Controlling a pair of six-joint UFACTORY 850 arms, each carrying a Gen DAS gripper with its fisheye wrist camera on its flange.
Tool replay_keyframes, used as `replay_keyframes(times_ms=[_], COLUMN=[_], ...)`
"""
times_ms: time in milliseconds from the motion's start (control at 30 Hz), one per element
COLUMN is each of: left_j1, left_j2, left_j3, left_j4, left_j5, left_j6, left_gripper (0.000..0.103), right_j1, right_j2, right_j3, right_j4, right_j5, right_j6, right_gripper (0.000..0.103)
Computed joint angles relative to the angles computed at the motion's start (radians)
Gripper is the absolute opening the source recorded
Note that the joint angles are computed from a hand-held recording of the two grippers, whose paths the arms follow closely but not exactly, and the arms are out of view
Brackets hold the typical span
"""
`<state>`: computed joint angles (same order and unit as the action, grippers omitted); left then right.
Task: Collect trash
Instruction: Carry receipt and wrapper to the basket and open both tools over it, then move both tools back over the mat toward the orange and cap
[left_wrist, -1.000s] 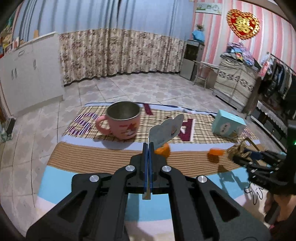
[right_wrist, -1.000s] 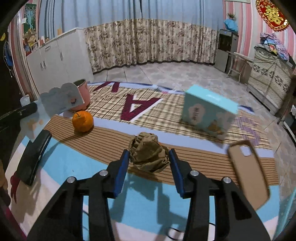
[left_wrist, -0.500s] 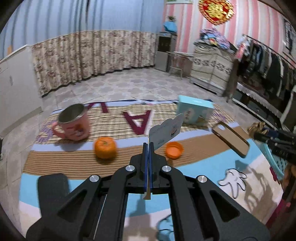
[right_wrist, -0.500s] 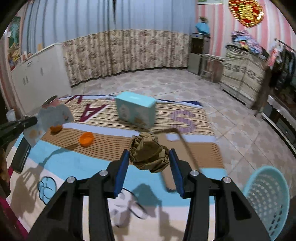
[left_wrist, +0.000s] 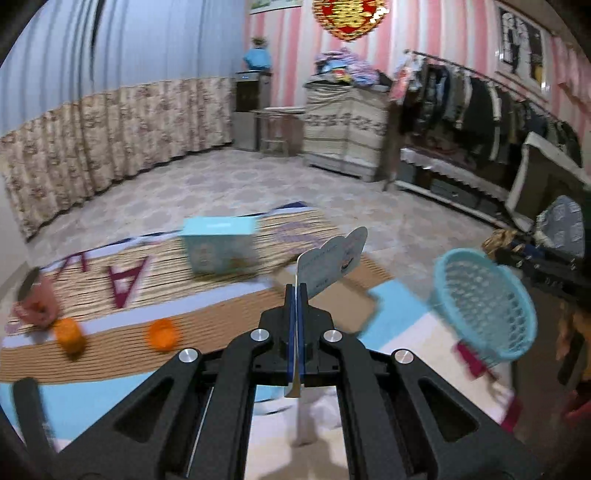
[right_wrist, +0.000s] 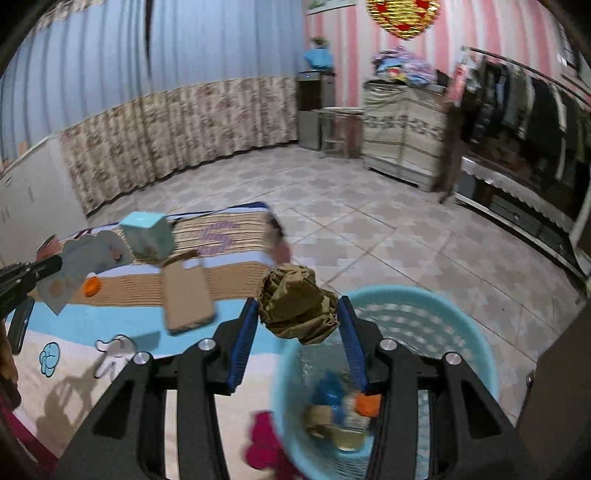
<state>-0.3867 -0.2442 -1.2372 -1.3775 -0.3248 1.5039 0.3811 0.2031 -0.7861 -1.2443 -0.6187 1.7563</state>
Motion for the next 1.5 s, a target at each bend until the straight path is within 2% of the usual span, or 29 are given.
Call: replay_keyframes(times_ms=[200,433,700,900,933,1000,1033,1067,1133,1233,1367,1467,1500], left_j1=[-0.135,-0.262,-0.333,-0.340,-0.339,-0.339,-0.341,-0.342,-0.336,-0.325,-0.309,-0.299,-0.297], left_j2=[-0.025,-0.085,-0.147,-0.166,-0.168,-0.167,-0.161,-0.157,-0.148,-0.136,-0.119,-0.106,-0.100], left_j3=[-0.017,-0.054,-0.128,-0.158,-0.162,-0.163,-0.155,-0.150,-0.142,-0.129,-0.113,-0.098,-0.089], left_j4=[0.012,0.091,0.191,0.180,0.168,0.152,0.110,0.086,0.041,-0.010,-0.066,-0.130,-0.171], left_j5=[-0.010,-0.005,-0.006,-0.027,-0.035,-0.034,-0.016,-0.007,-0.004,0.015,0.043,0.072,0.085], left_j6=[-0.028,-0.114,-0.209,-0.220,-0.219,-0.213,-0.177,-0.157,-0.126,-0.105,-0.082,-0.030,0.008], left_gripper=[0.000,0.000,0.000,0.001,0.005,0.021,0.034,0.040,0.046,0.064,0.081,0.093,0.094], right_j1=[-0.054,-0.136,-0.188,-0.184,-0.185,-0.184,-0.184,-0.185,-0.186,-0.185,-0.185,-0.180,-0.178], right_j2=[0.123,0.196,0.212,0.214,0.214,0.215,0.214,0.215,0.207,0.205,0.192,0.177,0.171], right_j3=[0.105,0.172,0.209,0.221,0.222,0.221,0.221,0.220,0.224,0.225,0.222,0.222,0.221], right_j4=[0.017,0.040,0.022,0.011,0.009,0.011,0.011,0.012,-0.002,-0.006,-0.015,-0.032,-0.037], right_j5=[-0.023,0.022,0.077,0.083,0.084,0.082,0.082,0.082,0.084,0.084,0.090,0.095,0.095], right_j6=[0.013,-0.003,0.025,0.051,0.053,0.052,0.052,0.050,0.067,0.071,0.086,0.111,0.117], right_gripper=[0.044,0.044,0.044,0.044,0.044,0.044,0.044,0.044,0.044,0.044,0.045,0.045,0.046])
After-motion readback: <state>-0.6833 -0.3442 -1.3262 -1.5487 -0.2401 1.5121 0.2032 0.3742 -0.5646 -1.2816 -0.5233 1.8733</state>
